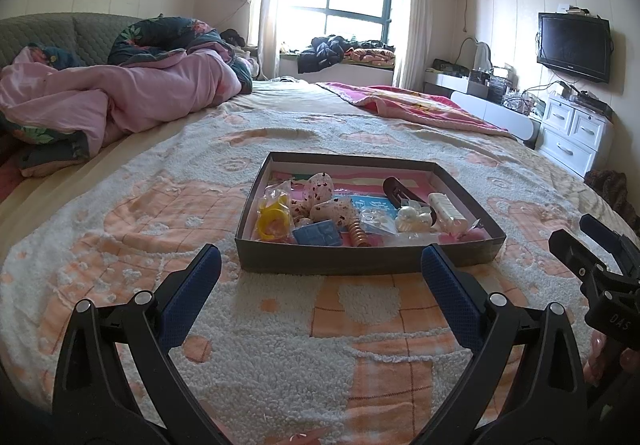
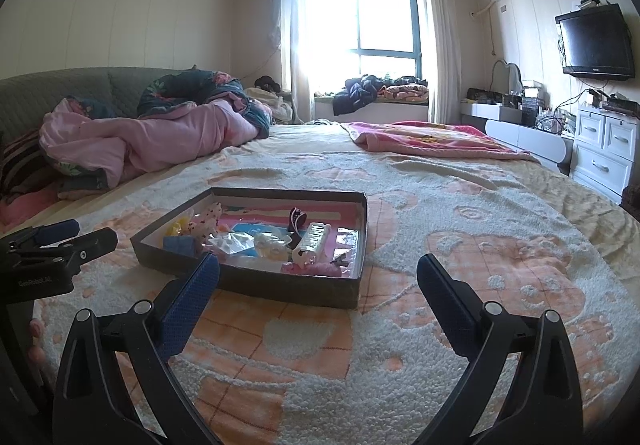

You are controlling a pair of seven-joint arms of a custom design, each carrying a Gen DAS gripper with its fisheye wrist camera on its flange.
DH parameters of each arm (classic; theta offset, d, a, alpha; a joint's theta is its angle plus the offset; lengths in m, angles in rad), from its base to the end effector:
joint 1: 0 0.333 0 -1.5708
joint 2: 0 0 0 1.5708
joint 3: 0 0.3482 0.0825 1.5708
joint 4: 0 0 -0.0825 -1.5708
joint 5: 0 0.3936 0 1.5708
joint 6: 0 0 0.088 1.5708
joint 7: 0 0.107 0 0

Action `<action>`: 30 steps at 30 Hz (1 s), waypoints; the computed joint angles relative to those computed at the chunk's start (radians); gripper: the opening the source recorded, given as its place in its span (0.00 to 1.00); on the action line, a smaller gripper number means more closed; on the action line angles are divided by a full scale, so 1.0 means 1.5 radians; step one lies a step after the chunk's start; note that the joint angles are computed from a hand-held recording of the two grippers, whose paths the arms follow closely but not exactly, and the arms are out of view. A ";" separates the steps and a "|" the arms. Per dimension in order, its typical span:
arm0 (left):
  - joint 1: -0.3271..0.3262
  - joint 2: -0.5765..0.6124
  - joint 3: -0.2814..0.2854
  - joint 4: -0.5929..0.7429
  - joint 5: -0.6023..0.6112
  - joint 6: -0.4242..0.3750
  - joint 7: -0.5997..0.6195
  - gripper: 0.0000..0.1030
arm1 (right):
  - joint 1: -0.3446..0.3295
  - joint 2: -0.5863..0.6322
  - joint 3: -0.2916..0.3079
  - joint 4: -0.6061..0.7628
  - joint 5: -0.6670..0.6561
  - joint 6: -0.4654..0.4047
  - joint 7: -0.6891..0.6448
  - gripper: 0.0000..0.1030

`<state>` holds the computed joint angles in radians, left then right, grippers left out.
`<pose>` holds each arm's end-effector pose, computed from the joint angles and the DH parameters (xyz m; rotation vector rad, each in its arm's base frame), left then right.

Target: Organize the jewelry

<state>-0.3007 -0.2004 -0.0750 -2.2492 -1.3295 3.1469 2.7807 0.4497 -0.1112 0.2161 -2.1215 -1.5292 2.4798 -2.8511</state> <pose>0.4988 -0.1070 0.5536 -1.3996 1.8216 -1.1886 0.4361 0.3524 0.5350 -1.4108 1.5275 -1.0464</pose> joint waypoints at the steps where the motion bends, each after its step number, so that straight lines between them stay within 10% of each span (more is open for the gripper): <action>1: -0.001 0.000 0.001 0.001 -0.002 -0.001 0.003 0.89 | 0.000 0.000 0.000 0.000 0.000 0.000 0.000 0.94; 30: 0.000 0.001 0.000 0.000 0.003 0.001 -0.003 0.89 | -0.002 -0.002 -0.001 -0.002 0.006 0.005 -0.006 0.94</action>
<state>-0.3013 -0.1997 -0.0746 -2.2489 -1.3251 3.1486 2.7763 0.4461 -0.1142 0.2151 -2.1244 -1.5195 2.4876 -2.8595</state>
